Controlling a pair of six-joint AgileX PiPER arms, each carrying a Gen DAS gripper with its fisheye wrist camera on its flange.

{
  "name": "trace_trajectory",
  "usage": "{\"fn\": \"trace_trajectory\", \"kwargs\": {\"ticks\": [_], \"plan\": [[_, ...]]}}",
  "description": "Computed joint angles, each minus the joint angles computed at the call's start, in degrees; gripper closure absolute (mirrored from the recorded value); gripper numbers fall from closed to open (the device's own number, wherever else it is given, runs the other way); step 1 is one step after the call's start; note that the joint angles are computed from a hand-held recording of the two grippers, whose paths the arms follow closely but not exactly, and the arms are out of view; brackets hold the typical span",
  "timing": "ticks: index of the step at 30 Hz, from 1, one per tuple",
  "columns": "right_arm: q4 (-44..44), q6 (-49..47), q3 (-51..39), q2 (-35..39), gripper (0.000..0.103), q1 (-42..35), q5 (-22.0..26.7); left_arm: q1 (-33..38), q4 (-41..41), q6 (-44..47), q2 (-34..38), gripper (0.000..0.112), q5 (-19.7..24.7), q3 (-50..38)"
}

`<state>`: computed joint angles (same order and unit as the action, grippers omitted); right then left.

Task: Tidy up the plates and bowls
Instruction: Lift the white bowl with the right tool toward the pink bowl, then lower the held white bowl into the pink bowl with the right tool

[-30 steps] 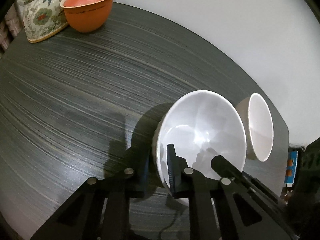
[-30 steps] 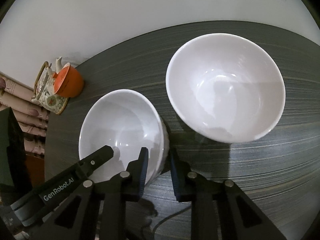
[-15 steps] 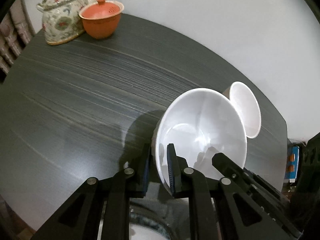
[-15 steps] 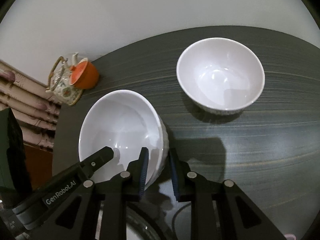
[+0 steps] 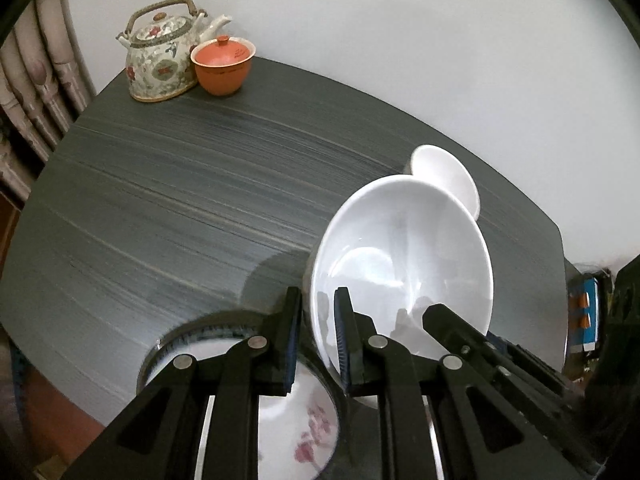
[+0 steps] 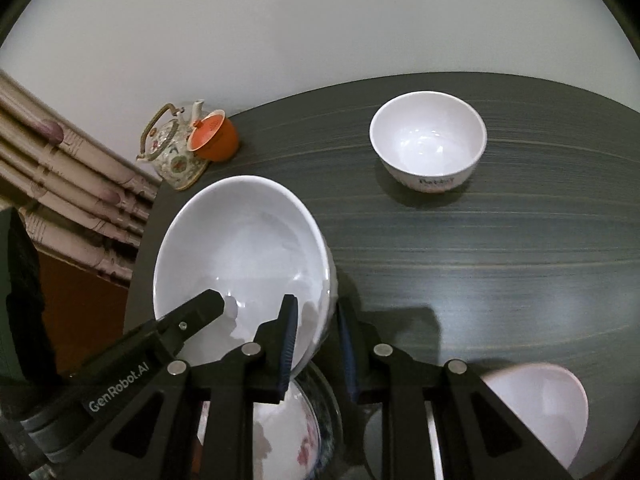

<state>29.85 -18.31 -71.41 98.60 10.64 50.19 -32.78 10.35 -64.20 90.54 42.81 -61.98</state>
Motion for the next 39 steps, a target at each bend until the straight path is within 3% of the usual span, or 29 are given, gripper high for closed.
{"fn": "trace_trajectory", "kwargs": {"ticks": [7,16,26,39], "plan": [[0.9,-5.3,8.4,-10.1,0.082,-6.4,1.1,-10.0,4.7,-8.5,-0.3,0.098,4.5,-4.6],[2.1,-14.1,17.0,-19.6,0.083,-19.9,3.5,-21.1,7.8,-14.5,5.6,0.097,7.8,-13.6],[0.8,-20.6,21.4,-18.5,0.082,-29.9,3.1,-25.3,1.9,-11.7,16.4,0.097,9.1,-22.6],[0.5,-22.9,24.0,-15.9,0.082,-29.8,-0.5,-25.7,0.3,-10.6,20.8,0.097,11.7,-26.1]]}}
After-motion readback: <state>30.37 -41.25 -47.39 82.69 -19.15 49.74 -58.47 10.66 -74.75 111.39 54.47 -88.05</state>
